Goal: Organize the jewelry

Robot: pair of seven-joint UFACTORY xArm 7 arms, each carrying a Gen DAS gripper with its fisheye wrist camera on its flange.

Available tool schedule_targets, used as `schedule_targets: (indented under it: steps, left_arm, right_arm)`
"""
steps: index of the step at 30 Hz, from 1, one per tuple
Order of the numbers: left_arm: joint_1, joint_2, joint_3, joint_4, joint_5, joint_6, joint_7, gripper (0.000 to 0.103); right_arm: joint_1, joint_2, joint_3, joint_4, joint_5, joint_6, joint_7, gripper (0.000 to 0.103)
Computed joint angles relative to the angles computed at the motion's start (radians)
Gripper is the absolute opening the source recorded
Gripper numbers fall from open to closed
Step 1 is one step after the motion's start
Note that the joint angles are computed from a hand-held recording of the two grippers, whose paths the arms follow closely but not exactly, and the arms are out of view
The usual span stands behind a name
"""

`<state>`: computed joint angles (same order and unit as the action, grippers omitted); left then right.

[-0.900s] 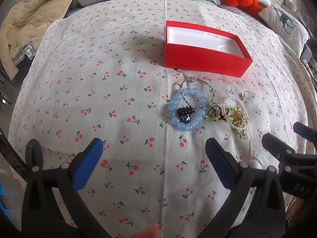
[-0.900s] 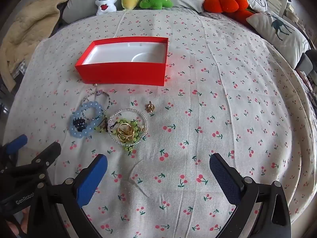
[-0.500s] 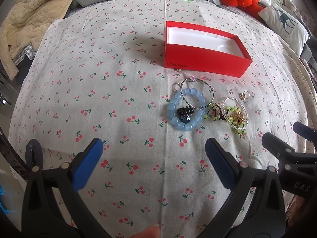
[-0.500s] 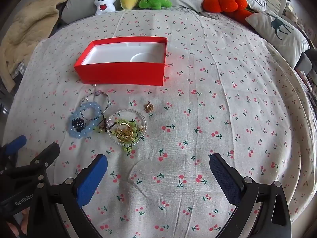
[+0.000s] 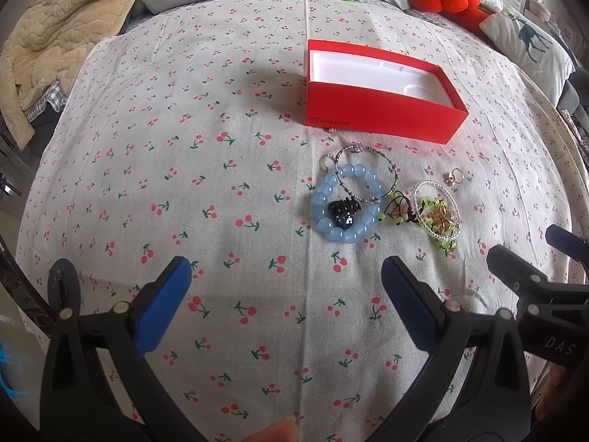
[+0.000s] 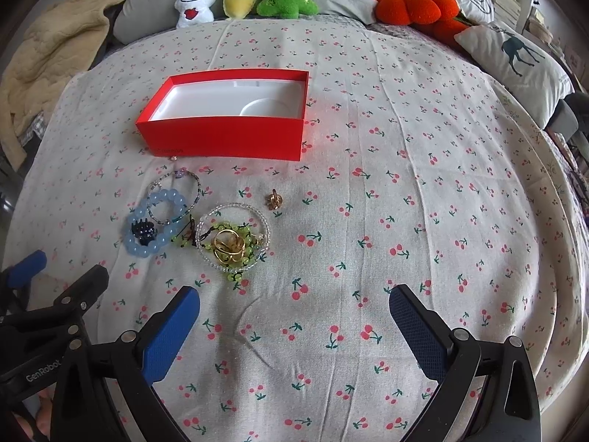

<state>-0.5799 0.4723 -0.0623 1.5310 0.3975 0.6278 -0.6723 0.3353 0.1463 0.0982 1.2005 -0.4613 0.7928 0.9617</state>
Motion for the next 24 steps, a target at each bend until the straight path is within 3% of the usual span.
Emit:
schedule_targets:
  steps: [24]
  left_arm:
    - [-0.016, 0.002, 0.010, 0.017, 0.030, 0.017, -0.010, 0.103]
  right_arm:
    - [-0.013, 0.000, 0.002, 0.012, 0.044, 0.009, -0.030, 0.103]
